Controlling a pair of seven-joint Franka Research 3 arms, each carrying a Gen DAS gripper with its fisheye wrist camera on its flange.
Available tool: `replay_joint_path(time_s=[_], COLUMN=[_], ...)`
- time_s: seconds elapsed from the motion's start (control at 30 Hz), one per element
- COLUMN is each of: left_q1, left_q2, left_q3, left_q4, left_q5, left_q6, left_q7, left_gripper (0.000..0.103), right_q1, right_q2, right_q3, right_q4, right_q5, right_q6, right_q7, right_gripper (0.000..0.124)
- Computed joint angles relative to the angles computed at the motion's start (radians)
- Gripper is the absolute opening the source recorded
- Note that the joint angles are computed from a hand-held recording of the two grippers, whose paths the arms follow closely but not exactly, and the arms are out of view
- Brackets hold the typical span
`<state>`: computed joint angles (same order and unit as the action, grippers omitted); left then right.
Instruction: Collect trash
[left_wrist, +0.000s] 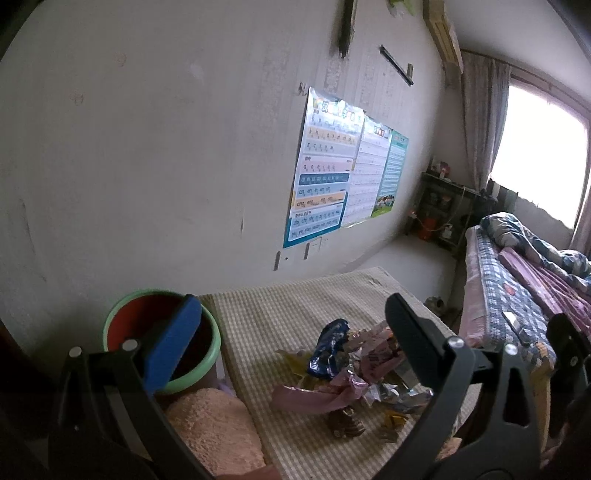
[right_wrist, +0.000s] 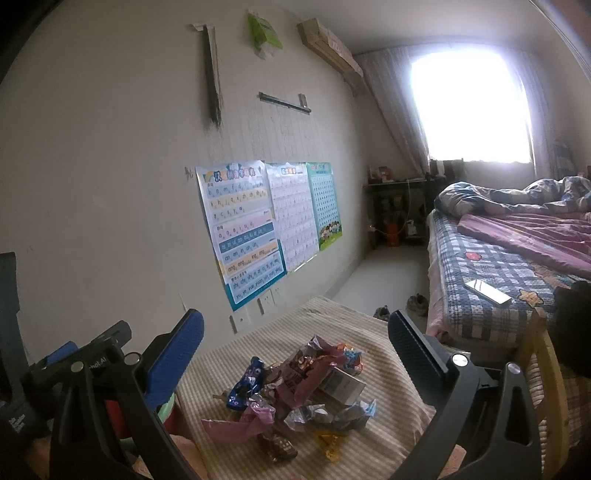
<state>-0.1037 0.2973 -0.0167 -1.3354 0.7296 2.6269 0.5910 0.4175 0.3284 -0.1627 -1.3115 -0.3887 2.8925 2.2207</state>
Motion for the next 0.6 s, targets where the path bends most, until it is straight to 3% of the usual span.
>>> replay_joint_path(time_s=[0.6], left_q1=[0.001], left_q2=[0.014], left_q3=[0.001], left_q4=[0.027], left_q5=[-0.02], left_q6=[-0.038], left_q7=[0.025], left_gripper=[0.098], right_q1=[-0.015], right_q2=[-0.014], right_q3=[0.014], right_q4=[-0.024], right_q5=[0.017], right_q6=[-0.001], right_q7=[-0.04], right_gripper=[0.096])
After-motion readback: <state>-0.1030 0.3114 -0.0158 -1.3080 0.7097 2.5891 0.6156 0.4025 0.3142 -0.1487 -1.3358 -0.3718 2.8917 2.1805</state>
